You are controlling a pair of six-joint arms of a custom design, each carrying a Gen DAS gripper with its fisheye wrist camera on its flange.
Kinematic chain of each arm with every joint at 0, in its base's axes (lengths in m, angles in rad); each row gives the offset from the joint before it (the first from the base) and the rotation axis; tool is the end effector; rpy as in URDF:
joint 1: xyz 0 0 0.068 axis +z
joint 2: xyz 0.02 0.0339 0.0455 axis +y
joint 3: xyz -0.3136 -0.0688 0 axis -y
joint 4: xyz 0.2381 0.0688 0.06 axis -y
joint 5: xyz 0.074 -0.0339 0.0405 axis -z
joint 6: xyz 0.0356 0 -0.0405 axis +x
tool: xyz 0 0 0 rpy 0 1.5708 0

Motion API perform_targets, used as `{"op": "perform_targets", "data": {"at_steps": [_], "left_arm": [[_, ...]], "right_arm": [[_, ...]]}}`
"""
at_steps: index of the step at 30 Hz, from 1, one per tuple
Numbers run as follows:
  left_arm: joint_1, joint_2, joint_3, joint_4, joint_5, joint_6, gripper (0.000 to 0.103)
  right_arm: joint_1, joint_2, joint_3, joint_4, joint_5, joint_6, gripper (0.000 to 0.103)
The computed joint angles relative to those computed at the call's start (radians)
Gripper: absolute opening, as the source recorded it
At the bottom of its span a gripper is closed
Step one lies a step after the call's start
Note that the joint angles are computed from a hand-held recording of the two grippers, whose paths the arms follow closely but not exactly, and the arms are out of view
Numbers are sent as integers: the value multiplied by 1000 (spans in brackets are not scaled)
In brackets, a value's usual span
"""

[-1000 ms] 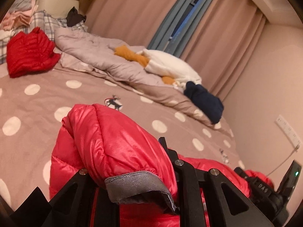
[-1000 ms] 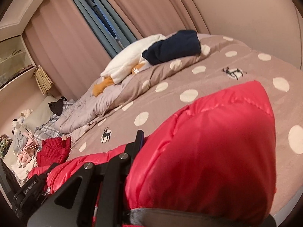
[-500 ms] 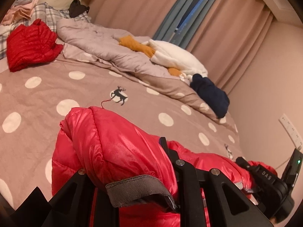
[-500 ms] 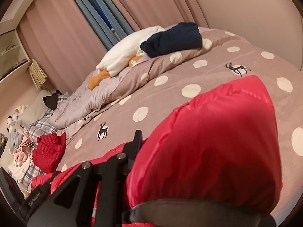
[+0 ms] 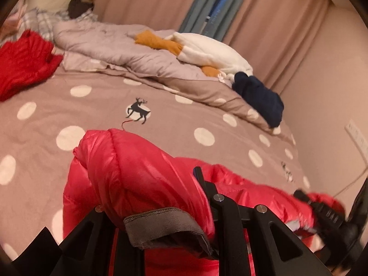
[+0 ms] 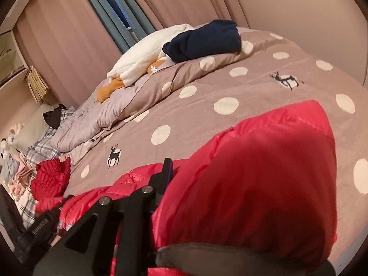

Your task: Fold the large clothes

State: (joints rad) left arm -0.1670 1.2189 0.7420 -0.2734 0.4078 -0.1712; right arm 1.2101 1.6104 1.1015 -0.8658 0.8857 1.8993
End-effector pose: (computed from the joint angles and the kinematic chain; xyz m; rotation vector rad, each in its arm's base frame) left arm 0.2235 -0.0520 0.2792 0.2039 2.3224 -0.6432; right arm 0.1276 0.2601 0.2686 0.8573 2.0783 0.2037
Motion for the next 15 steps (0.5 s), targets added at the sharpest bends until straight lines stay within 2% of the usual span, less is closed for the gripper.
{"op": "perform_targets", "data": {"at_steps": [4,7,9,13,15], "left_arm": [[-10,-6,-51,62,-25,-8,18],[-5,9,-37,36,-14,-24,18],[8,-4,-53,60,6,-55,18],[-26,-22,-70,86,-38,-71,18],[-12,-22,-78,101,-14,-90,18]], "right_arm": [[-2,24,-4,26,7,27,23],[-12,35,-5,38,-12,26,23],[-8,37,0,27,-11,32,23],[2,43,19,-13,-9,39,23],[8,42,18,-21,-4,52,23]]}}
